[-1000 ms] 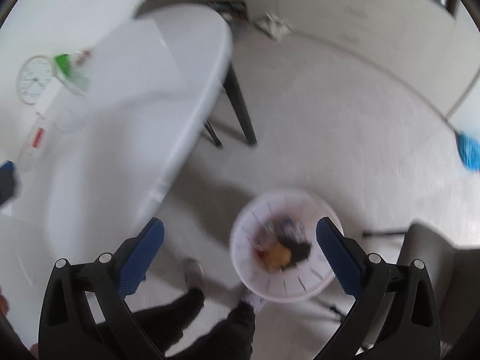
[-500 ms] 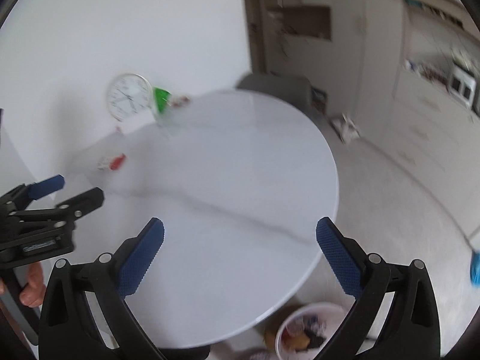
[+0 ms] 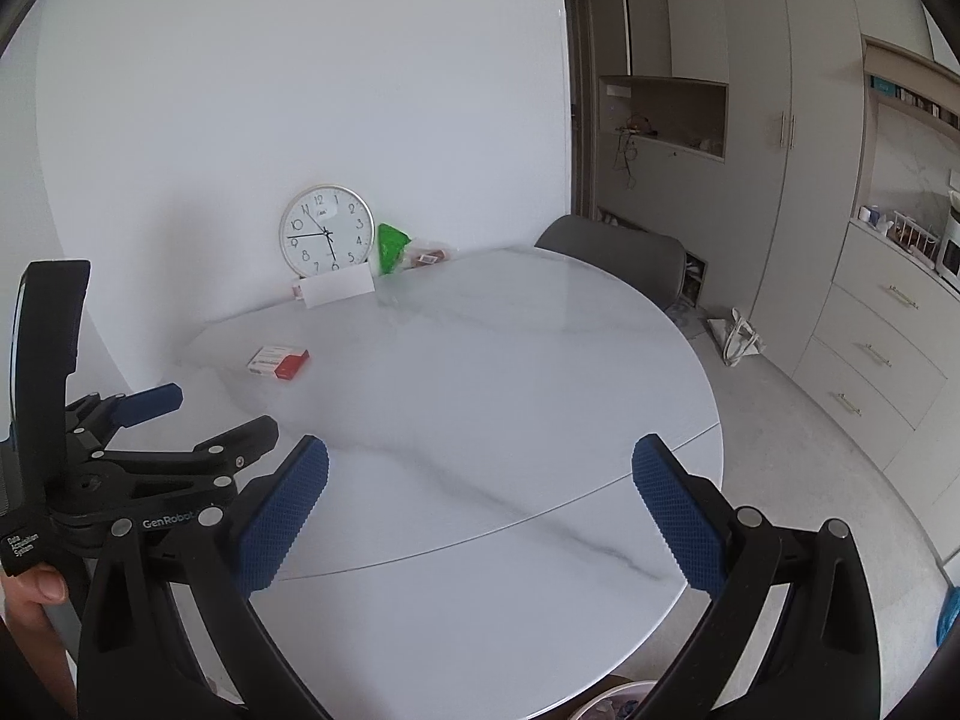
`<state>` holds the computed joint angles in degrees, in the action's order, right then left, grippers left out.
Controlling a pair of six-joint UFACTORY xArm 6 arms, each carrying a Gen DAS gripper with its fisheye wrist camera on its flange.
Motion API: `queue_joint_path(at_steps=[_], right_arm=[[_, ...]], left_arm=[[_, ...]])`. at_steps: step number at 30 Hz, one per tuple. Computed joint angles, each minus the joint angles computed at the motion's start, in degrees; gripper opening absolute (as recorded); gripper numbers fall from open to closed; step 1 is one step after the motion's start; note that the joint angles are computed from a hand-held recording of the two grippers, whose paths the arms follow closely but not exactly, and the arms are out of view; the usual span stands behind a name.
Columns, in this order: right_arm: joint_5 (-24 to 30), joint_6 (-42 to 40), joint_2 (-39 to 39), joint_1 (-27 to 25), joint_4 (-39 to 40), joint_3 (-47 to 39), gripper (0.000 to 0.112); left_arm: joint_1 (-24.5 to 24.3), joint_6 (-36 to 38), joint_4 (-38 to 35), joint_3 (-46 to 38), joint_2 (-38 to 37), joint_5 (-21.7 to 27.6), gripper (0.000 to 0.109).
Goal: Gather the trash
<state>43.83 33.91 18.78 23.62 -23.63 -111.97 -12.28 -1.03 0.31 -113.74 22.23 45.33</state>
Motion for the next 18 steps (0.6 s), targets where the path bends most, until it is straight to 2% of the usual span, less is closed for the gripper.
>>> queue_joint_path(at_steps=[18], right_arm=[[0.5,5.4,-3.5,-1.9,-0.9,6.1,0.101]], left_arm=[[-2.5,2.3,-0.9,-4.0,3.1,2.6,0.096]])
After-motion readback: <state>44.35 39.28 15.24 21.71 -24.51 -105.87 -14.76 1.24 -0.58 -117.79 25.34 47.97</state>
